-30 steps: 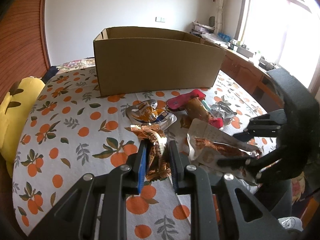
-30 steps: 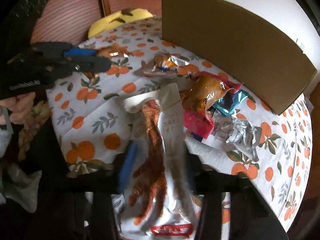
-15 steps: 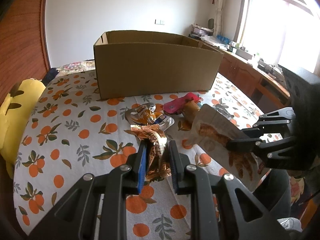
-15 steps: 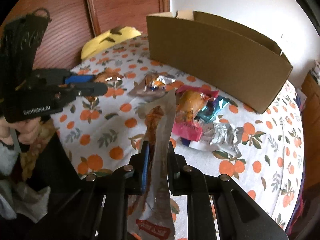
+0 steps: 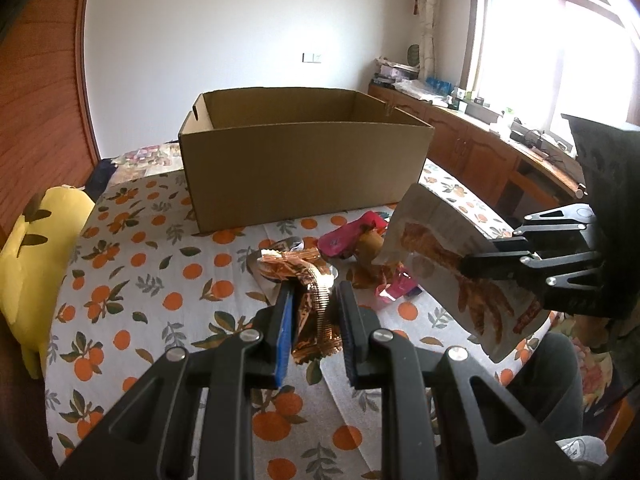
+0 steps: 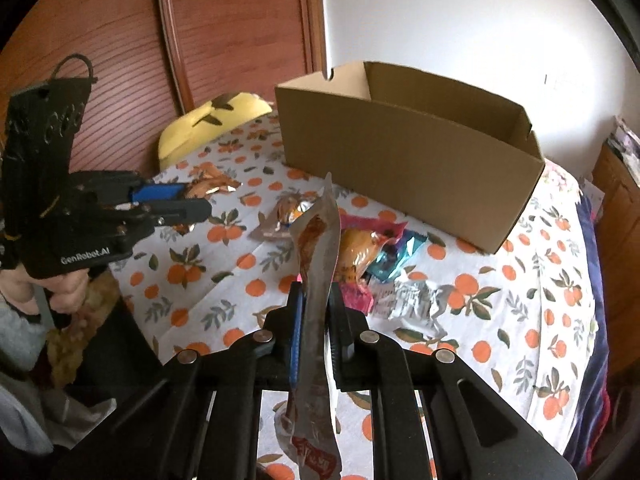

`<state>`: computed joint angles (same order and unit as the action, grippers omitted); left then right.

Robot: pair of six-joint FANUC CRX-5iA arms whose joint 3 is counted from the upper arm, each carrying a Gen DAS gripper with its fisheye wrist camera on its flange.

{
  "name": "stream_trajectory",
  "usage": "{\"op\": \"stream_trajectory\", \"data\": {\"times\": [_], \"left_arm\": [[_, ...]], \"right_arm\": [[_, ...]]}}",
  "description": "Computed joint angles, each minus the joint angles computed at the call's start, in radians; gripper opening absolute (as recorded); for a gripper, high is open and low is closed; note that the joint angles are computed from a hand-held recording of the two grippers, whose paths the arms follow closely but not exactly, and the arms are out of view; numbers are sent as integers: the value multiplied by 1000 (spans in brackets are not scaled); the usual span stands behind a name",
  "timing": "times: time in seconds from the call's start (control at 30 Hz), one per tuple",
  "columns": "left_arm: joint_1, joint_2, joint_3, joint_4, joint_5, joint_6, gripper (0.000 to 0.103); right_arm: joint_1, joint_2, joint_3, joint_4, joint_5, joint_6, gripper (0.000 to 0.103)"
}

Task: Organize snacks
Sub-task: 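Lift both held snacks and carry them over the cardboard box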

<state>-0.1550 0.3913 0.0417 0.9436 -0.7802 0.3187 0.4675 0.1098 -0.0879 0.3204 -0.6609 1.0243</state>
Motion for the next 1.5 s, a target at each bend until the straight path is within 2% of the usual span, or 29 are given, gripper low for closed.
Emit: {"op": "stream_trajectory", "data": {"times": [0.6,0.8,1.13,1.5], "left_arm": [[-11,-27,-20,68,2,-49,19],[-14,-26,-6,67,-11,-52,19],[-9,26,154,14,-83,47,19],[-12,84,290,-17,-105,109,19]], "right_arm": [[-6,-81,-81,149,28,-165,9],[-15,-90,-78,159,9,-185,9],[-47,-104,11,125,-71,-140,9],[-86,-92,105,111,-120,-78,9]]}}
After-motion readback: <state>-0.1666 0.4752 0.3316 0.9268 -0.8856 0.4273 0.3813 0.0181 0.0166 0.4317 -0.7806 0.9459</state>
